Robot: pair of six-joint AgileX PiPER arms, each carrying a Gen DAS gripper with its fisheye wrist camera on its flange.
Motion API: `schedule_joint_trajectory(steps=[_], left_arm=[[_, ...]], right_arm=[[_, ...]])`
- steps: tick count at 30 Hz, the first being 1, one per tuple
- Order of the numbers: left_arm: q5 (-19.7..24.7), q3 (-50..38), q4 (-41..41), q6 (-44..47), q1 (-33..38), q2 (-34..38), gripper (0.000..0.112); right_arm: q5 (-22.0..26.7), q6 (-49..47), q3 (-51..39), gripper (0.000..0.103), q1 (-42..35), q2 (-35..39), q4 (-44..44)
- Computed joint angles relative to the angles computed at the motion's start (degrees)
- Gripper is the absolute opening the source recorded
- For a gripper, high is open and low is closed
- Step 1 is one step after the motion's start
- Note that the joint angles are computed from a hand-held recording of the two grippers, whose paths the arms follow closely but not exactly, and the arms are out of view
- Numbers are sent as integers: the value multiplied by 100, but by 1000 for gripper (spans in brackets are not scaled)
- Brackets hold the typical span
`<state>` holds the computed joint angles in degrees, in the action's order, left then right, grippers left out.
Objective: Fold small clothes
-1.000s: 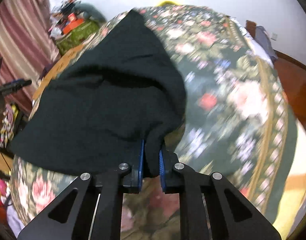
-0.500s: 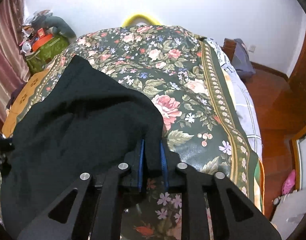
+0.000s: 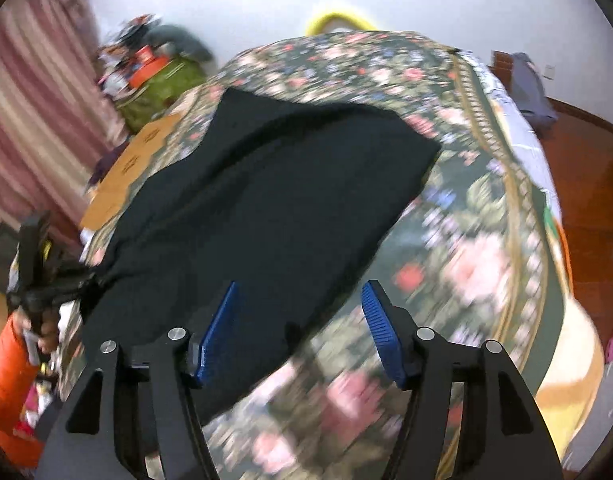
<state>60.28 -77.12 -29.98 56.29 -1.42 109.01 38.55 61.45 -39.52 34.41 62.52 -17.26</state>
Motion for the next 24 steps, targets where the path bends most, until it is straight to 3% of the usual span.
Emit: schedule_joint_trajectory(steps=[4, 6, 11, 16, 21, 24], left_arm=[[404, 762, -128, 158, 29, -636, 13], [252, 1218, -133, 136, -45, -1043, 15], [-320, 1760, 18, 151, -4, -1736, 44], [-671, 972, 241, -63, 143, -1497, 48], [-561, -490, 336, -763, -87, -657, 52], [-239, -1671, 323, -1423, -472, 223, 52]], right_arm=[[498, 1226, -112, 60, 1265, 70, -770], [622, 1667, -125, 60, 1708, 144, -988], [634, 2170, 35, 60, 2170, 381, -1198], [355, 2324, 327, 60, 2052, 554, -1294], [299, 2644, 434, 60, 1880, 698, -1859], [32, 2385, 449, 60, 1451, 784, -1961]])
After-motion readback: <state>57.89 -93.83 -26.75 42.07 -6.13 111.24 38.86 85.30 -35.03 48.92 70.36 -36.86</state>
